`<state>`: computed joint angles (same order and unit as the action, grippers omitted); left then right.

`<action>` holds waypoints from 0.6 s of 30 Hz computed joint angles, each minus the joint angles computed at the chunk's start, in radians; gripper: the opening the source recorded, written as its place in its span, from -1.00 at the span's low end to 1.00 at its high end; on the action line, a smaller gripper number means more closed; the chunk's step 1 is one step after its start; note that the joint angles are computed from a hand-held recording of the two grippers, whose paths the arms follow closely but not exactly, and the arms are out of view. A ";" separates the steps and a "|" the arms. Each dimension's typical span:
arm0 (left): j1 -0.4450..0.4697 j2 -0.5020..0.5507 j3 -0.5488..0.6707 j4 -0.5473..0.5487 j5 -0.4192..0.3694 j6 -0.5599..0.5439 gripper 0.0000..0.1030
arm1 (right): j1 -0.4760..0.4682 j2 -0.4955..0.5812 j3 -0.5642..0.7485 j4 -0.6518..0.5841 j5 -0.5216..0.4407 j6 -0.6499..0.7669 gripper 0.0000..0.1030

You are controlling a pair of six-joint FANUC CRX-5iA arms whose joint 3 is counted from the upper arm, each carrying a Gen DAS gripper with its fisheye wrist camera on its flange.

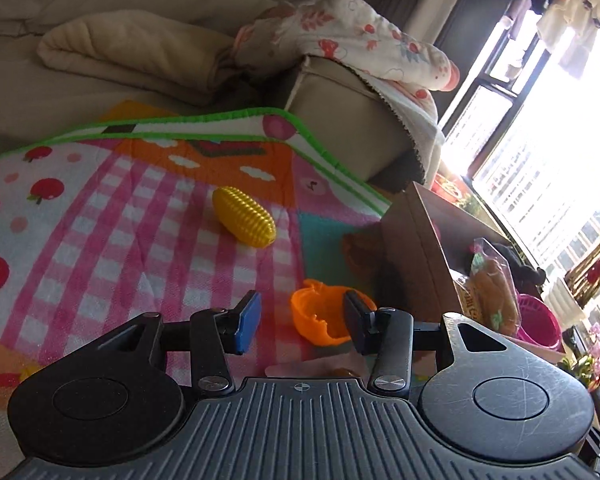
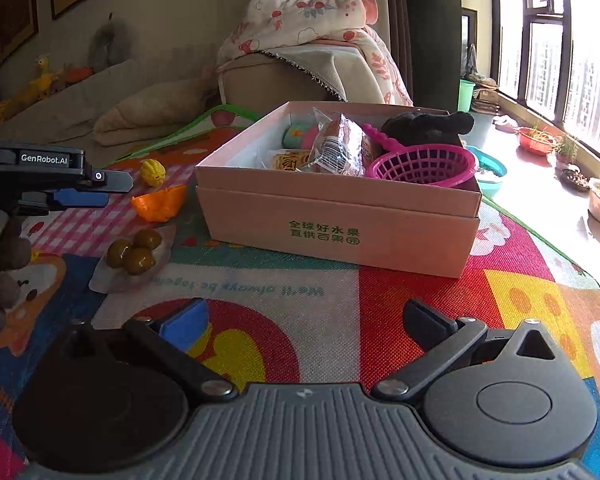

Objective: Organize objects
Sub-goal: 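Grasp the orange toy from the mat with the left gripper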

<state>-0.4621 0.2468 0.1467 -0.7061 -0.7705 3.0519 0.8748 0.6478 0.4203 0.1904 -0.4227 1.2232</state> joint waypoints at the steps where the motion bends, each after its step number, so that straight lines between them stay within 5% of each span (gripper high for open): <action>1: 0.020 0.011 0.002 0.031 0.011 -0.012 -0.09 | -0.003 -0.003 0.001 -0.024 0.002 0.020 1.00; 7: 0.015 0.078 0.067 0.042 -0.032 -0.073 -0.58 | -0.008 0.009 0.032 -0.062 -0.033 0.039 1.00; 9: 0.025 0.058 0.031 0.066 0.021 -0.075 -0.67 | -0.008 0.008 0.027 -0.051 -0.027 0.032 1.00; 14: -0.016 -0.043 -0.083 -0.009 0.059 -0.001 -0.68 | -0.001 0.025 0.052 -0.021 -0.058 0.025 1.00; 18: -0.072 -0.140 -0.169 -0.082 -0.033 0.069 -0.68 | 0.008 0.057 0.138 -0.084 -0.098 0.127 1.00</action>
